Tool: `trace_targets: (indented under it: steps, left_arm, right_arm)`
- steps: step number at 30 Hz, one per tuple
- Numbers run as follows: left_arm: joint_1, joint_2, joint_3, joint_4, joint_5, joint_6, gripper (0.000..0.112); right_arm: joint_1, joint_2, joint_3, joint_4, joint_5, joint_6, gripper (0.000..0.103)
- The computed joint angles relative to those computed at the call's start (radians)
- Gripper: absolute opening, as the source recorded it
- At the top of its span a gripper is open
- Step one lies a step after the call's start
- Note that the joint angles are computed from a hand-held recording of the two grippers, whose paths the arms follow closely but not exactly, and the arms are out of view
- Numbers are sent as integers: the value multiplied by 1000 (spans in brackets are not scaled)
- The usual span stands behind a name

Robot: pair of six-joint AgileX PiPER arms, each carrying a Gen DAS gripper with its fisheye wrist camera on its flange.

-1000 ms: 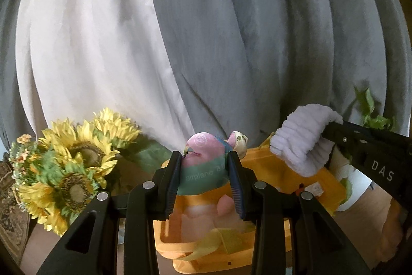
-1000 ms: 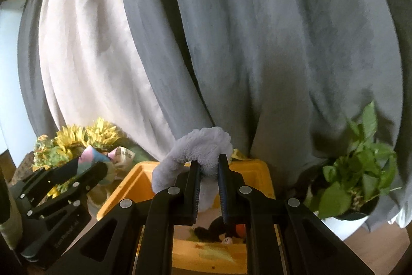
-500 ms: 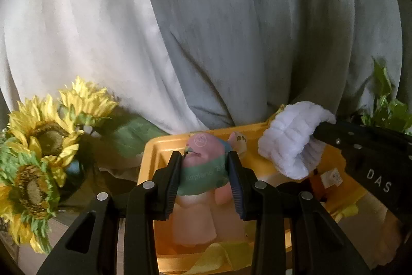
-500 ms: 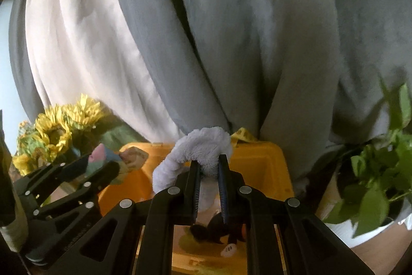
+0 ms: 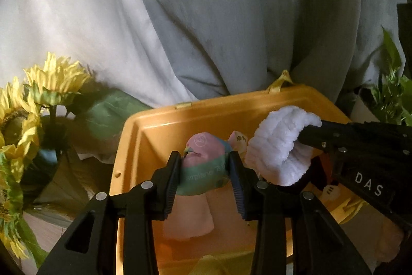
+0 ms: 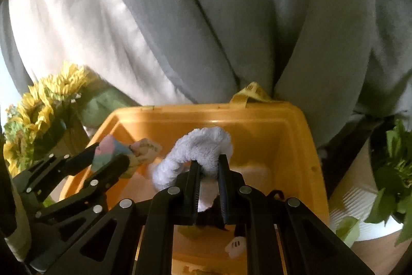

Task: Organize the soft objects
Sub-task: 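Open both tools to drop the plush and wristband into the crate, then move both open tools back down toward the red plush and tissue pack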

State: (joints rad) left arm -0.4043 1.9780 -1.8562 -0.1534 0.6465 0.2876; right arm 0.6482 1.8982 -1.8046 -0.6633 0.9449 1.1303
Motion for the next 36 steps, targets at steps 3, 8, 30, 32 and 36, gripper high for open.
trace_targets:
  steps: [3, 8, 30, 32, 36]
  left_arm:
    - [2, 10, -13, 2, 15, -10, 45]
    - [3, -8, 10, 19, -1, -25, 53]
    - [8, -336, 316, 19, -110, -67, 63]
    - [6, -365, 344, 21, -121, -68, 63]
    - [-7, -444, 417, 58, -147, -98, 63]
  right_arm:
    - [-13, 17, -26, 41, 17, -38, 20]
    - [-13, 16, -28, 41, 30, -28, 52]
    - [167, -153, 62, -134, 150, 75, 52]
    - [191, -172, 75, -158, 168, 92, 55]
    - [240, -213, 113, -210, 194, 131, 56]
